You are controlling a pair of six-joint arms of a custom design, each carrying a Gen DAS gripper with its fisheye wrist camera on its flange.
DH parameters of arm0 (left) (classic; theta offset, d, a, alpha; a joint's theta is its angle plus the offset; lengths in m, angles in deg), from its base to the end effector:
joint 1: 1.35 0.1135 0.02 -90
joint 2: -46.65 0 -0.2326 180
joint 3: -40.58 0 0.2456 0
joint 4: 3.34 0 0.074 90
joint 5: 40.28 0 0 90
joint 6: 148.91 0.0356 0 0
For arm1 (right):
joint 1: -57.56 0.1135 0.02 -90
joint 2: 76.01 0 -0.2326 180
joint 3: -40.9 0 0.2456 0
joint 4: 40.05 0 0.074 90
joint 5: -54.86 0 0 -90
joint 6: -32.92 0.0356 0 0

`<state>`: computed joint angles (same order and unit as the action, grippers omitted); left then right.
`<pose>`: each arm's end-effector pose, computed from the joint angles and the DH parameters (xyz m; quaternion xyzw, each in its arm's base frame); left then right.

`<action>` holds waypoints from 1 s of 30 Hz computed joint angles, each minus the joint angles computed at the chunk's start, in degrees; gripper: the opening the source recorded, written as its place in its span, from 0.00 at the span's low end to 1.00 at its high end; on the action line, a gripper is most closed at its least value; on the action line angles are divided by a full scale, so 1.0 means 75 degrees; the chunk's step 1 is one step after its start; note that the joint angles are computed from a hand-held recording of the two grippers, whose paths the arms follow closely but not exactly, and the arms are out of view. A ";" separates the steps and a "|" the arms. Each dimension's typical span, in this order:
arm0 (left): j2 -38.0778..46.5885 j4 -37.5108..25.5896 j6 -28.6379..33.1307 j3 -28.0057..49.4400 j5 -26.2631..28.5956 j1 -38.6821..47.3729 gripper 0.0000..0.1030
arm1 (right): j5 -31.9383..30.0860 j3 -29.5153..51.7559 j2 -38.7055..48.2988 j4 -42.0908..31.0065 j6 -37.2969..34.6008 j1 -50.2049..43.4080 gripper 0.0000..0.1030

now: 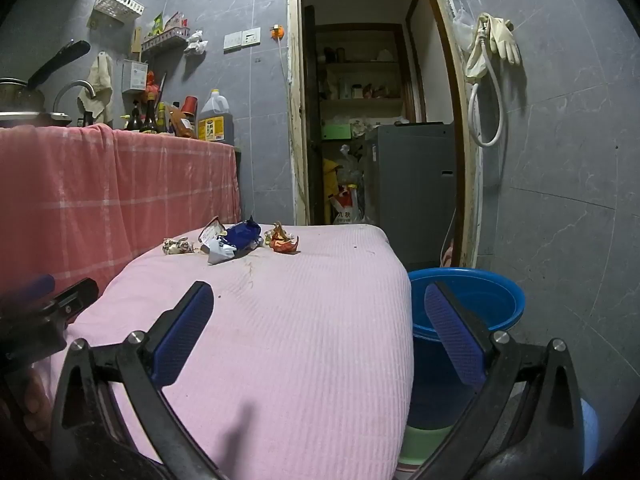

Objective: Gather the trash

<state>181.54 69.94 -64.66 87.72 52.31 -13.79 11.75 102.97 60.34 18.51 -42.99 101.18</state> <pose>0.2925 -0.0662 0.0055 0.0599 0.7882 -0.1144 0.6017 0.2709 0.2223 0.0110 0.0459 0.7684 -0.0105 0.6382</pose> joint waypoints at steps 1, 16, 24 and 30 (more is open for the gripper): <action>-0.0003 0.0002 0.0004 -0.0006 0.0002 -0.0002 0.97 | -0.0004 0.0000 -0.0013 -0.0042 -0.0003 0.0000 1.00; -0.0009 -0.0147 0.0002 0.0066 0.0057 0.0023 0.97 | -0.0006 0.0029 0.0007 -0.0033 0.0003 0.0001 1.00; 0.0005 -0.0151 0.0000 0.0079 0.0054 0.0021 0.97 | -0.0004 0.0039 0.0009 -0.0045 0.0006 0.0002 1.00; -0.0027 -0.0191 0.0005 0.0071 0.0066 0.0026 0.97 | -0.0004 0.0038 0.0007 -0.0048 0.0009 0.0006 1.00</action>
<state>181.34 68.51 -64.62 88.25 52.81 -13.60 11.72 103.25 60.40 18.15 -42.93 101.22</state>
